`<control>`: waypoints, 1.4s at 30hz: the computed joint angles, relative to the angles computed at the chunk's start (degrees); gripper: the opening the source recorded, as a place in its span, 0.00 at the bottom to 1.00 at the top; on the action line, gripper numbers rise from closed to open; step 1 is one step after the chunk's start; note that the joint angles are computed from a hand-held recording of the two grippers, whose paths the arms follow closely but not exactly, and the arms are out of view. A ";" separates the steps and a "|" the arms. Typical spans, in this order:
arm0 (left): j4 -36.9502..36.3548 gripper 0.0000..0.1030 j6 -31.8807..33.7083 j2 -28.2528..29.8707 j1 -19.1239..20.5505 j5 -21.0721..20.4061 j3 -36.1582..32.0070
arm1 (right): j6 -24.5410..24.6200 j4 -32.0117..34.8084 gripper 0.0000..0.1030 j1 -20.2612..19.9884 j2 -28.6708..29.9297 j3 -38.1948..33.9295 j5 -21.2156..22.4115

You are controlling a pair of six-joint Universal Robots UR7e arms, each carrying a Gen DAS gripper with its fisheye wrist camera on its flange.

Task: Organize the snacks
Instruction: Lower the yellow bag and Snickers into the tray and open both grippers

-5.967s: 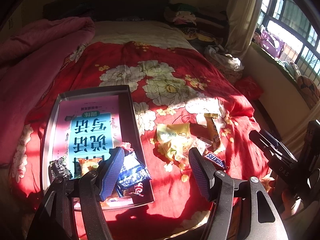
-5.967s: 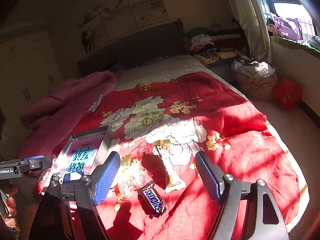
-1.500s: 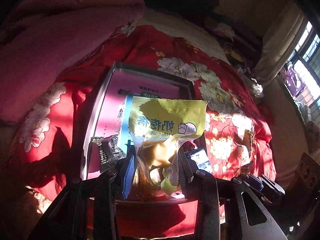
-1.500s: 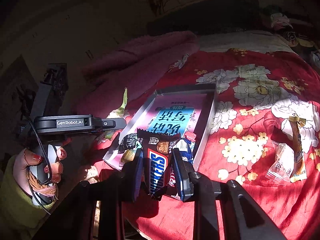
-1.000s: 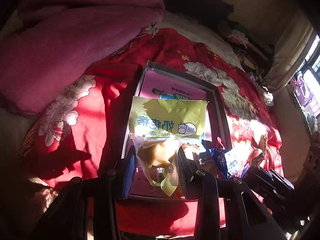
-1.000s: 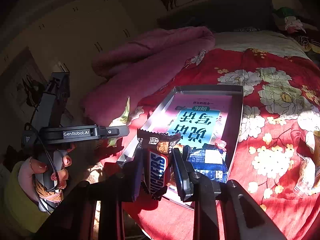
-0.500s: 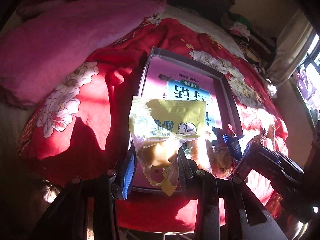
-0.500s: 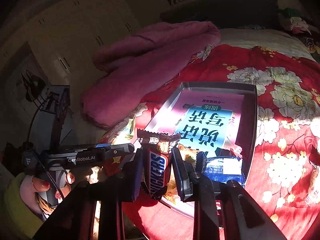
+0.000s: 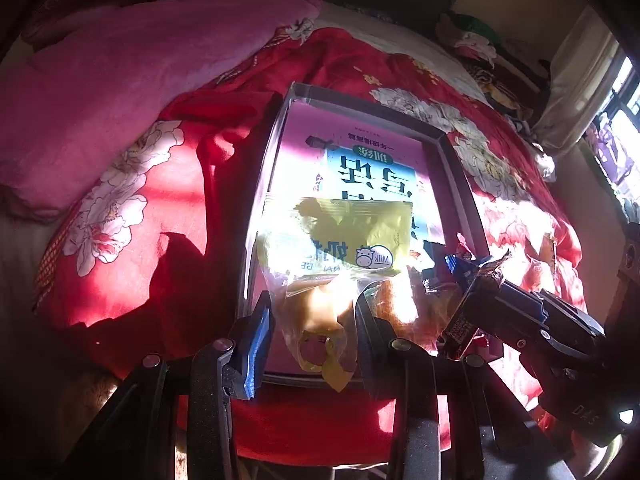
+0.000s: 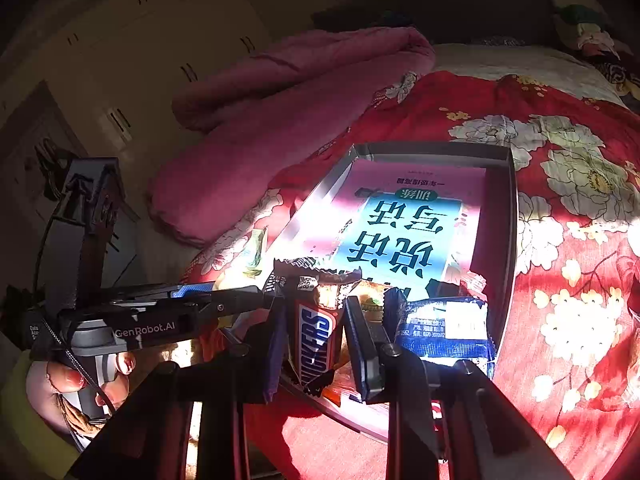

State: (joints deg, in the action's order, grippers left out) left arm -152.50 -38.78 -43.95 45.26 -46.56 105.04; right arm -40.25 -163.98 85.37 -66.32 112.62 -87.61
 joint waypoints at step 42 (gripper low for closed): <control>1.83 0.39 1.02 1.99 -0.10 -0.75 -1.65 | -1.92 -3.29 0.39 0.22 -0.17 1.68 -2.56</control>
